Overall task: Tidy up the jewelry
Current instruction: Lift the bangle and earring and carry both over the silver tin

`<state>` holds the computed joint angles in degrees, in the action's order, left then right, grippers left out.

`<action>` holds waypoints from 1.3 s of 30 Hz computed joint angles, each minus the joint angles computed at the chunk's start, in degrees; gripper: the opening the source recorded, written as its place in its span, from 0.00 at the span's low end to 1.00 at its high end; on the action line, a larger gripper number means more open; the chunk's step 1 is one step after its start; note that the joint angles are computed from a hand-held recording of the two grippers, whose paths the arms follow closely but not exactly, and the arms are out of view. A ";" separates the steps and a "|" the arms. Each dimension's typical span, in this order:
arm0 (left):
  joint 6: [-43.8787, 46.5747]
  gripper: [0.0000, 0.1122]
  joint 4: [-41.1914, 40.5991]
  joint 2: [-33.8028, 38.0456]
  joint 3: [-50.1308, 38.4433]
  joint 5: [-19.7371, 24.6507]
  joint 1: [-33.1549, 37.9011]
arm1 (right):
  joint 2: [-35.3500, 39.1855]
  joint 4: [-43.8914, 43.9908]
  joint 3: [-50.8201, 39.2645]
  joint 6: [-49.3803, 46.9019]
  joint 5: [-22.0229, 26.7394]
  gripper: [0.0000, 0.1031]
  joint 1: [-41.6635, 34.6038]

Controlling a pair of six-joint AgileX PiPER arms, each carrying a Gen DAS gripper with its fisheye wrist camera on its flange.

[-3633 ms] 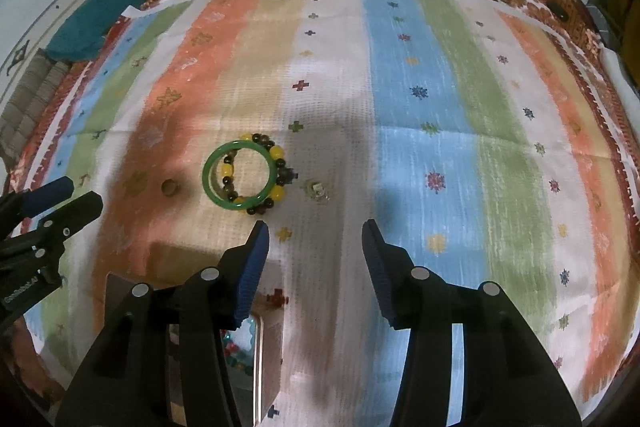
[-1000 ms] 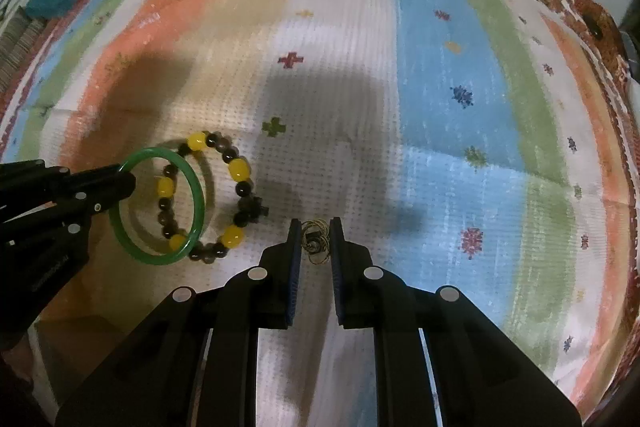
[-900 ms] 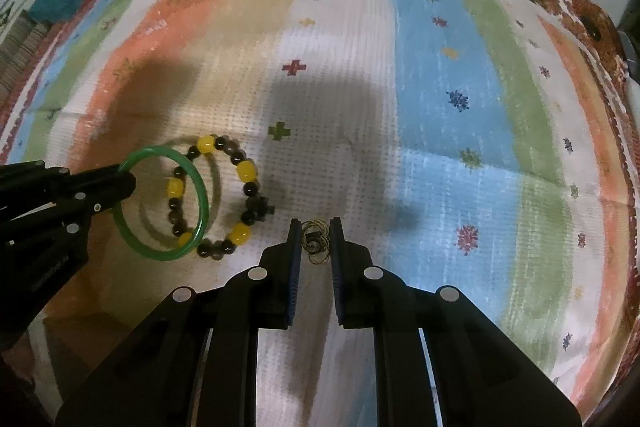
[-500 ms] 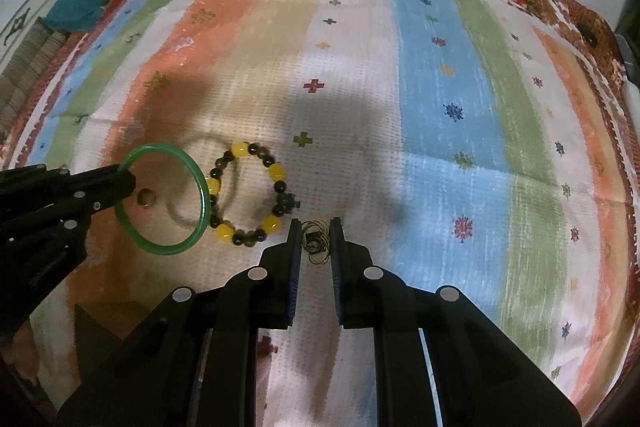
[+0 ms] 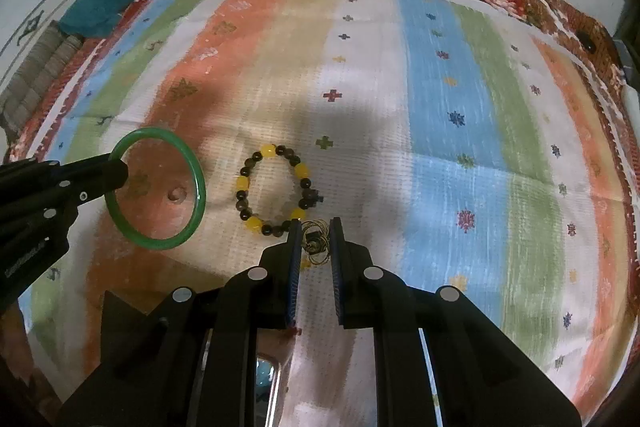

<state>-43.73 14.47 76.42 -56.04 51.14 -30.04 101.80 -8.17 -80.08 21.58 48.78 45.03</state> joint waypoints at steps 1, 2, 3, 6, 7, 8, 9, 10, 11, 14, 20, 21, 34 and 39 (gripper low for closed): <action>-0.24 0.07 0.17 -0.30 -0.01 0.19 -0.23 | -0.23 -0.04 0.10 0.07 -0.01 0.14 0.14; -0.92 0.07 0.61 -0.89 0.05 0.55 -0.82 | -0.60 -0.16 0.32 0.23 -0.05 0.14 0.34; -1.47 0.07 0.92 -1.38 0.12 0.84 -1.32 | -0.96 -0.25 0.52 0.38 -0.08 0.14 0.53; -3.19 0.07 1.95 -3.03 0.48 1.83 -2.90 | -1.96 -0.48 1.15 0.75 -0.16 0.14 1.04; -3.80 0.07 2.33 -3.51 0.65 2.20 -3.47 | -2.15 -0.47 1.29 0.74 -0.18 0.14 1.09; -4.23 0.07 2.61 -3.86 0.81 2.44 -3.85 | -2.52 -0.56 1.65 0.94 -0.27 0.14 1.25; -4.83 0.07 2.98 -4.20 0.96 2.73 -4.37 | -2.92 -0.67 2.08 1.22 -0.36 0.14 1.49; -5.48 0.07 3.32 -4.57 1.10 3.05 -5.00 | -3.19 -0.79 2.36 1.38 -0.40 0.14 1.65; -5.99 0.07 3.58 -4.83 1.19 3.29 -5.50 | -3.47 -0.95 2.64 1.53 -0.46 0.14 1.80; -7.32 0.07 4.35 -5.94 1.64 4.05 -6.75 | -4.58 -1.19 3.65 2.02 -0.67 0.14 2.33; -10.74 0.07 5.84 -8.11 2.54 5.86 -9.97 | -7.21 -1.86 5.84 3.53 -1.26 0.14 3.71; -11.46 0.07 6.16 -8.49 2.71 6.21 -10.65 | -7.64 -1.84 6.21 3.66 -1.33 0.14 3.94; -19.88 0.07 9.70 -12.02 4.95 11.33 -19.42 | -12.51 -2.55 10.90 6.42 -2.00 0.14 7.28; -24.10 0.07 11.13 -13.18 5.88 13.82 -23.99 | -14.15 -3.19 12.69 8.03 -1.99 0.14 8.77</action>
<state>-67.83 25.60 63.24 -50.16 64.96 -54.03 87.64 -11.36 -67.39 29.62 46.79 53.80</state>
